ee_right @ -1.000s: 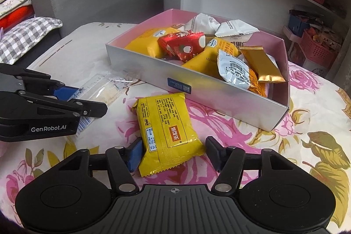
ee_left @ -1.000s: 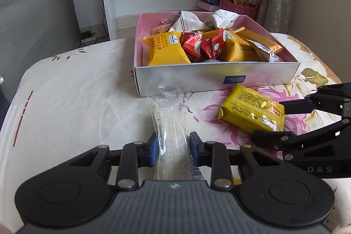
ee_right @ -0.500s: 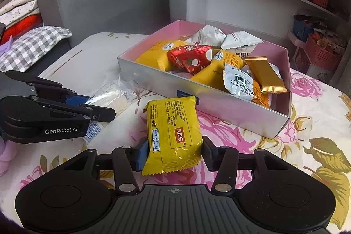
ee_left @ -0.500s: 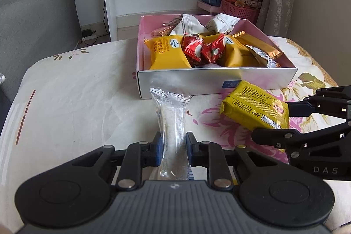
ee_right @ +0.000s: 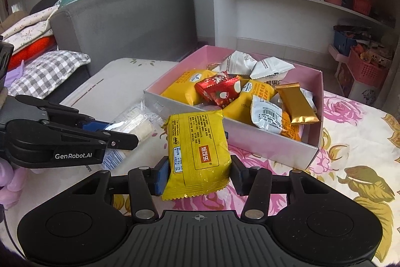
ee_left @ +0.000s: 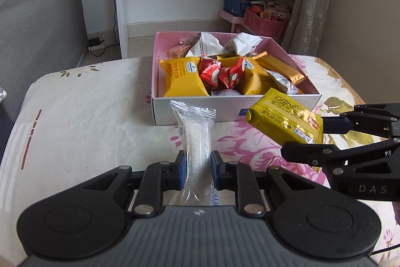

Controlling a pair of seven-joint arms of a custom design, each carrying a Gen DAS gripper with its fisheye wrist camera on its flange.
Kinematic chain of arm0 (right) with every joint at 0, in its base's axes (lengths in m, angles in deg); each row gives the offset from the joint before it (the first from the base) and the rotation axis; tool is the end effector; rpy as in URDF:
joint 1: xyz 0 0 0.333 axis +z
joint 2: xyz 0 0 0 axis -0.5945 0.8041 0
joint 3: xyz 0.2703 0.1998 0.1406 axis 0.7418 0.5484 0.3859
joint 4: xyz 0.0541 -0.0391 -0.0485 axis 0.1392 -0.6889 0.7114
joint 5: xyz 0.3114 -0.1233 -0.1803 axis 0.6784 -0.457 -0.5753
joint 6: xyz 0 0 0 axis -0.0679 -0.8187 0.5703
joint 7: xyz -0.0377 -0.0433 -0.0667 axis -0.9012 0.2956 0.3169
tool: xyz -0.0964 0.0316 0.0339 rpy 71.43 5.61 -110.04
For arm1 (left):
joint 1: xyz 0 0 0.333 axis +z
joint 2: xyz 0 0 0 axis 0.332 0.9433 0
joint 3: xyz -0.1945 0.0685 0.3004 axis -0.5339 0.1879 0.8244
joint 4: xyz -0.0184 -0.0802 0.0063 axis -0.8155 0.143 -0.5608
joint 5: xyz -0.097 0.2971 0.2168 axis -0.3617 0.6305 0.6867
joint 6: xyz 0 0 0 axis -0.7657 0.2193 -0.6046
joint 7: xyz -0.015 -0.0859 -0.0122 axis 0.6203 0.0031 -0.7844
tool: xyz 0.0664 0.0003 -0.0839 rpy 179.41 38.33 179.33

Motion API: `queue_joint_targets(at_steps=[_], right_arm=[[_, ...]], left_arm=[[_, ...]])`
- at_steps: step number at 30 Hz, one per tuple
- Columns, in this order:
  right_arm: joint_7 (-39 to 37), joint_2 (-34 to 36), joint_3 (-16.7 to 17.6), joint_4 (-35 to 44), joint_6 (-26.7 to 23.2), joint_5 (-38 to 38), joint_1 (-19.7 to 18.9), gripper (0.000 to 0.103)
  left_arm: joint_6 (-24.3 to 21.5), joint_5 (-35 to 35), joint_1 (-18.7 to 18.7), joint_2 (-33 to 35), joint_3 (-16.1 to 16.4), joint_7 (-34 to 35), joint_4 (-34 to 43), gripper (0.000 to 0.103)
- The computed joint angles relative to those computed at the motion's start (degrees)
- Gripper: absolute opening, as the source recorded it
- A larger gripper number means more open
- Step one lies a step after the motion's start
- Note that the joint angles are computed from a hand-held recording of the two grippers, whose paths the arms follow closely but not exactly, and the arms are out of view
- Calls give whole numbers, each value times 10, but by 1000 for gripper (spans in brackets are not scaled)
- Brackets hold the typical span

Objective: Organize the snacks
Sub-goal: 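Carry the bread roll and yellow packet into the pink box and open both tools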

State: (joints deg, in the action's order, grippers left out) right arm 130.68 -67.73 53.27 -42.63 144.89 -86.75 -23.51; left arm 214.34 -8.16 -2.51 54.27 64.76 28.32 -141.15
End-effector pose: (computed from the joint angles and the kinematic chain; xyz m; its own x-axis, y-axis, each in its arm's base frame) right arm 0.4883 0.1977 0.4545 -0.0960 -0.9930 -0.0691 -0.6834 0.1162 -0.7207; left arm 0.5399 -0.3894 0.4430 -0.6540 -0.7508 0.0930 -0.5940 0.4334 -0.6777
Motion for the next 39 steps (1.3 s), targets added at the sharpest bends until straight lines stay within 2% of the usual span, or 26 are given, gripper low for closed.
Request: queue_joint_targets(at_steps=[11,17,22,33,39], right_arm=[[120,-24,-2,6,-26,-70,-19,49],[201,-30,-8,3,-46,-93,-35,49],[214,-21,-12,4,-61,-88,-43,49],[297,1,-25,17,-56,-127,-51,49],[316,7,-29,20,-48,-139,-52,50]], left_arm=[[4,-17,2,-3,-2,-14,13,18],[6,29,-37,14,36,-42,46,18],[-14,55,-63,47,56,-76,105,18],[-47,105,-108,126,89,-140,228,18],[-45,116,-112,149,88,-153,258,18]])
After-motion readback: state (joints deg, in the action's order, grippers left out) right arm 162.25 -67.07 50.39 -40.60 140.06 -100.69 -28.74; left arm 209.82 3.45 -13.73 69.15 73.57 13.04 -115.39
